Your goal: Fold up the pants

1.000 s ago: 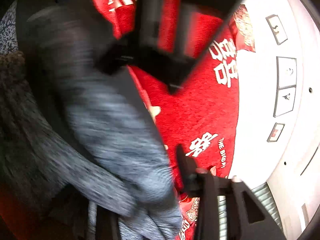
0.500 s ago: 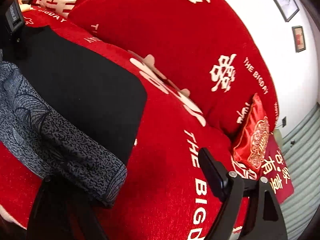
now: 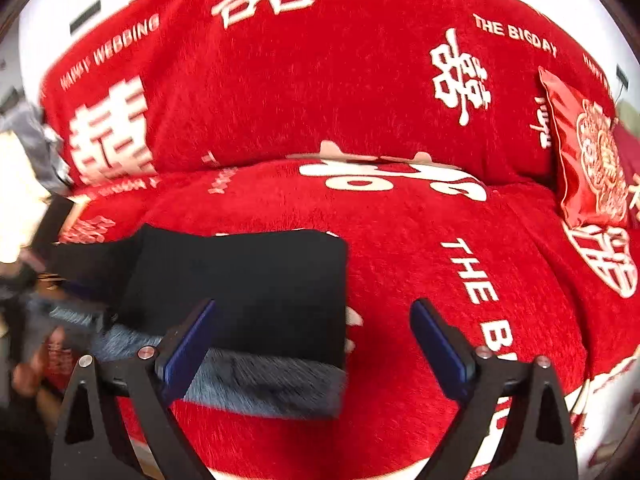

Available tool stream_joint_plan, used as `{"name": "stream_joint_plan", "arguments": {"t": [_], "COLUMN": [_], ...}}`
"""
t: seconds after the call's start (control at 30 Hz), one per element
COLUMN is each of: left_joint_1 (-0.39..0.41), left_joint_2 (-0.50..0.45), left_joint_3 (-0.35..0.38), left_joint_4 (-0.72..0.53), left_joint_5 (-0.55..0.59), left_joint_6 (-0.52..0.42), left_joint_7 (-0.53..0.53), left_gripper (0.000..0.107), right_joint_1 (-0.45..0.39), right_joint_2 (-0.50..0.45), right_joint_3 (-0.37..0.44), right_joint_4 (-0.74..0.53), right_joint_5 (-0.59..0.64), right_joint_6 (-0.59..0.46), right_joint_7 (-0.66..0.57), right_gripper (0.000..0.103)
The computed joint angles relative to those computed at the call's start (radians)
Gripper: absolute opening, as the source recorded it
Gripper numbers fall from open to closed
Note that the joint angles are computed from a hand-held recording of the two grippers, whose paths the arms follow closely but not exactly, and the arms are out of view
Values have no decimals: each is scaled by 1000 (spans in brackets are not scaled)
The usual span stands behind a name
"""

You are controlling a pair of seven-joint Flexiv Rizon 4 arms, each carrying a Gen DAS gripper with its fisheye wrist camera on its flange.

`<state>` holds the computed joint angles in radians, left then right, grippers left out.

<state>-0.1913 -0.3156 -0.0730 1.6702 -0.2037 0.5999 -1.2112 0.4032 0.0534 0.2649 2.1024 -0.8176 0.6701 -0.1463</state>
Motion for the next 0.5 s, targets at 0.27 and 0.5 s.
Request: {"name": "stream_joint_plan", "arguments": {"t": [0.27, 0.5], "left_joint_1": [21, 11], "left_joint_2": [55, 31], "left_joint_3": [-13, -9], "left_joint_4": [91, 112], "left_joint_5": [-86, -77], "left_joint_6": [59, 77], "left_joint_7": [90, 77], "left_gripper": [103, 103], "right_joint_1": [133, 99], "right_joint_2": [-117, -60], "right_joint_3": [24, 9], "right_joint_4": [-73, -59], "right_joint_5": [138, 106], "right_joint_6": [-221, -151], "right_joint_7": [-88, 31], "right_gripper": [98, 98]}}
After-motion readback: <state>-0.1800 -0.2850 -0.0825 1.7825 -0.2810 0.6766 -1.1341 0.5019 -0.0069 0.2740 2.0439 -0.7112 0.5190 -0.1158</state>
